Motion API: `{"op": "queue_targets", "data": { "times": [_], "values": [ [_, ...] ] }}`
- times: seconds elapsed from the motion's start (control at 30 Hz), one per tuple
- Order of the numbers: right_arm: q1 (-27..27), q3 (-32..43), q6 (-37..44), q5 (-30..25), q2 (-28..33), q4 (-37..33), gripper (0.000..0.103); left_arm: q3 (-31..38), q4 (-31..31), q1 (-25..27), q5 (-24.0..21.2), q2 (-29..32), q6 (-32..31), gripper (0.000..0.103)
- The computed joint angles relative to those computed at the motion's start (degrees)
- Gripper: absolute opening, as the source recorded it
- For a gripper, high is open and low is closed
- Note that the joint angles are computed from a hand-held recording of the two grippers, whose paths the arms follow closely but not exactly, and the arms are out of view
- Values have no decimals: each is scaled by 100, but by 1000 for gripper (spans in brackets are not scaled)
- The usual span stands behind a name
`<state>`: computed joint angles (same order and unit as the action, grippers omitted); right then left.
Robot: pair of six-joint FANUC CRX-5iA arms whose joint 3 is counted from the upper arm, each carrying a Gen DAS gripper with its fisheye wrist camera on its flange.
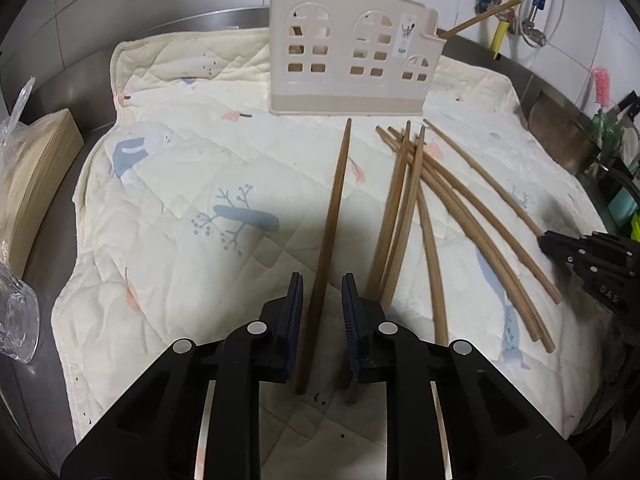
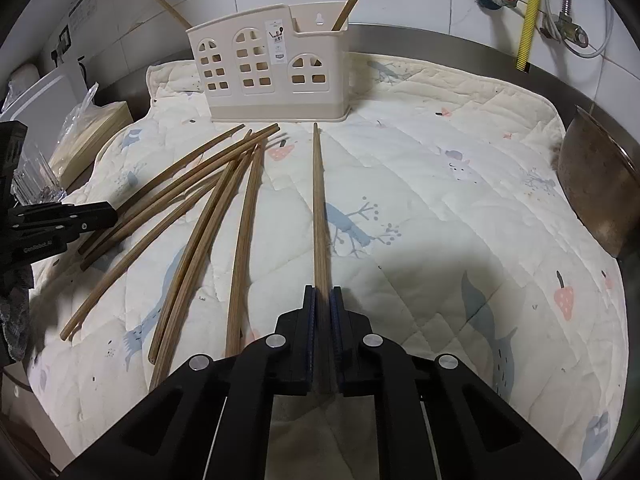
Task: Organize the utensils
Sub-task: 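Close the right tool on one wooden chopstick, then close the left tool on a chopstick while the right tool holds its chopstick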
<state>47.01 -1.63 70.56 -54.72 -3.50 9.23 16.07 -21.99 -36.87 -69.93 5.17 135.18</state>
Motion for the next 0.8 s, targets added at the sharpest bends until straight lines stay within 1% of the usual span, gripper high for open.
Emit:
{"op": "queue_targets", "data": {
  "times": [0.17, 0.3, 0.4, 0.53, 0.8],
  "values": [
    [-1, 0, -4, 1, 3, -1, 8, -33, 14, 14, 8, 14, -35, 18],
    [0, -3, -17, 8, -2, 1, 7, 45, -50, -15, -88, 61, -78, 9],
    [12, -16, -57, 27, -18, 22, 7, 86, -58, -27, -106, 63, -63, 6],
    [65, -53, -128, 87, -97, 101, 7, 131, -102, -66, -125, 36, -83, 6],
    [144, -53, -304, 421, -348, 441, 7, 388, -532, -295, -229, -89, 86, 5]
  ]
}}
